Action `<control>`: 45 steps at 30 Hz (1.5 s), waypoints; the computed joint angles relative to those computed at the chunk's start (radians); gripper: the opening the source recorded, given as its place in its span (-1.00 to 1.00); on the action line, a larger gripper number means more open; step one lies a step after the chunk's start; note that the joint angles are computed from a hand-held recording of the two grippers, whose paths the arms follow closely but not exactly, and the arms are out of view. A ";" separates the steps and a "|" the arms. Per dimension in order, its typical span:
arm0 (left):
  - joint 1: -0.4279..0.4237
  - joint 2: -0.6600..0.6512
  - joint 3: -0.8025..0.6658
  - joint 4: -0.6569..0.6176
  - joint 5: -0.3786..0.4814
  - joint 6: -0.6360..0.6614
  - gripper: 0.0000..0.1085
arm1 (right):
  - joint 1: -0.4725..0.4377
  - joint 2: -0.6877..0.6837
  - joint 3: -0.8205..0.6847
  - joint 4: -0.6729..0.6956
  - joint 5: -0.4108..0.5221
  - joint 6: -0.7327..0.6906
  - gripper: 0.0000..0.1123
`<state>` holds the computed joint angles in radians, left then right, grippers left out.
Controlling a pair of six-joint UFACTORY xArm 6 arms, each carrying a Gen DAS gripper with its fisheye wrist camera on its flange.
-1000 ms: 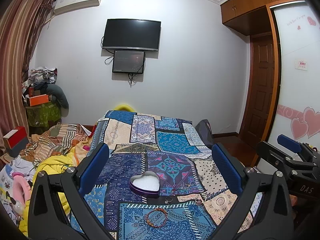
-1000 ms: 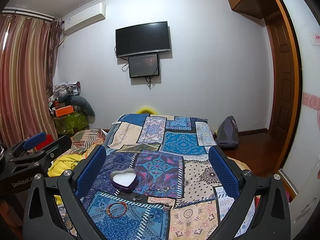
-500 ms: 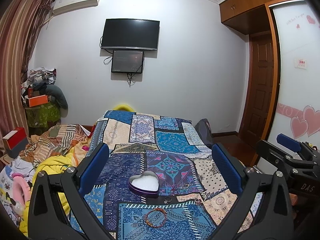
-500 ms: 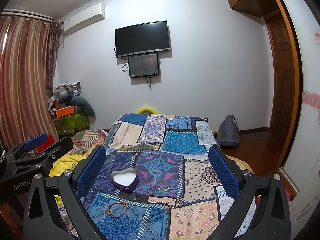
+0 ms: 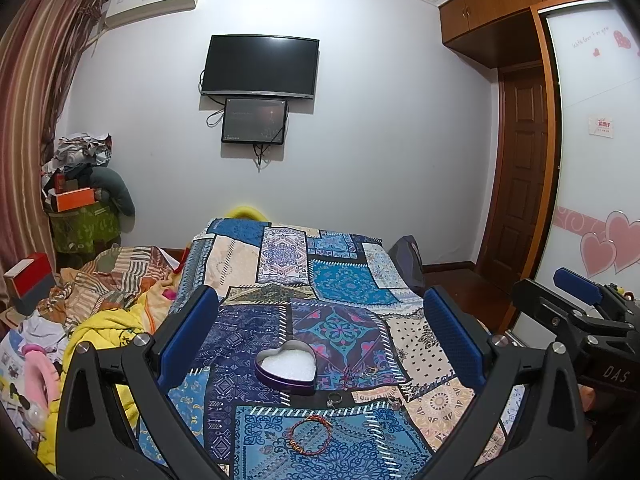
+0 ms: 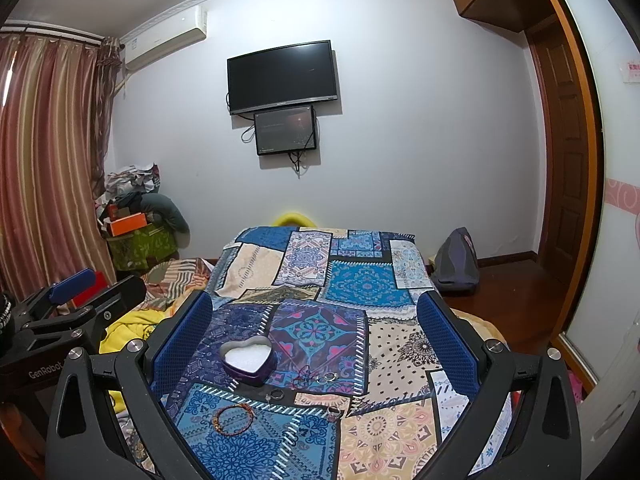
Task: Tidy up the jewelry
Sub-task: 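Lower the left tool toward the braided bracelet while the right tool approaches a silver ring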
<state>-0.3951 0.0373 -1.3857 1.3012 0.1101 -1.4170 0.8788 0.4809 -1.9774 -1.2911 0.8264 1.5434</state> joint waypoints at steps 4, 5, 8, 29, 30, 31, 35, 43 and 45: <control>0.000 0.001 0.000 -0.007 -0.002 0.005 0.90 | -0.001 -0.003 0.006 -0.002 -0.002 0.005 0.81; 0.002 0.002 0.000 -0.016 -0.004 0.014 0.90 | -0.001 -0.003 0.006 -0.002 -0.002 0.005 0.81; 0.002 0.003 -0.001 -0.024 -0.004 0.022 0.90 | -0.002 -0.005 0.011 -0.002 -0.004 0.009 0.81; 0.000 0.041 -0.018 -0.196 -0.010 0.207 0.90 | -0.022 0.000 0.015 0.073 0.026 -0.025 0.81; 0.000 0.048 -0.020 -0.232 -0.010 0.239 0.90 | -0.025 -0.001 0.018 0.083 0.029 -0.032 0.81; 0.001 0.056 -0.021 -0.274 -0.009 0.276 0.90 | -0.028 0.000 0.020 0.095 0.035 -0.040 0.81; 0.002 0.094 -0.041 -0.400 0.026 0.382 0.90 | -0.045 0.011 0.023 0.164 0.055 -0.087 0.81; 0.012 0.208 -0.091 -0.834 0.119 0.761 0.88 | -0.095 0.039 0.039 0.378 0.003 -0.231 0.80; 0.013 0.235 -0.100 -0.935 0.144 0.852 0.82 | -0.106 0.054 0.035 0.430 -0.020 -0.266 0.77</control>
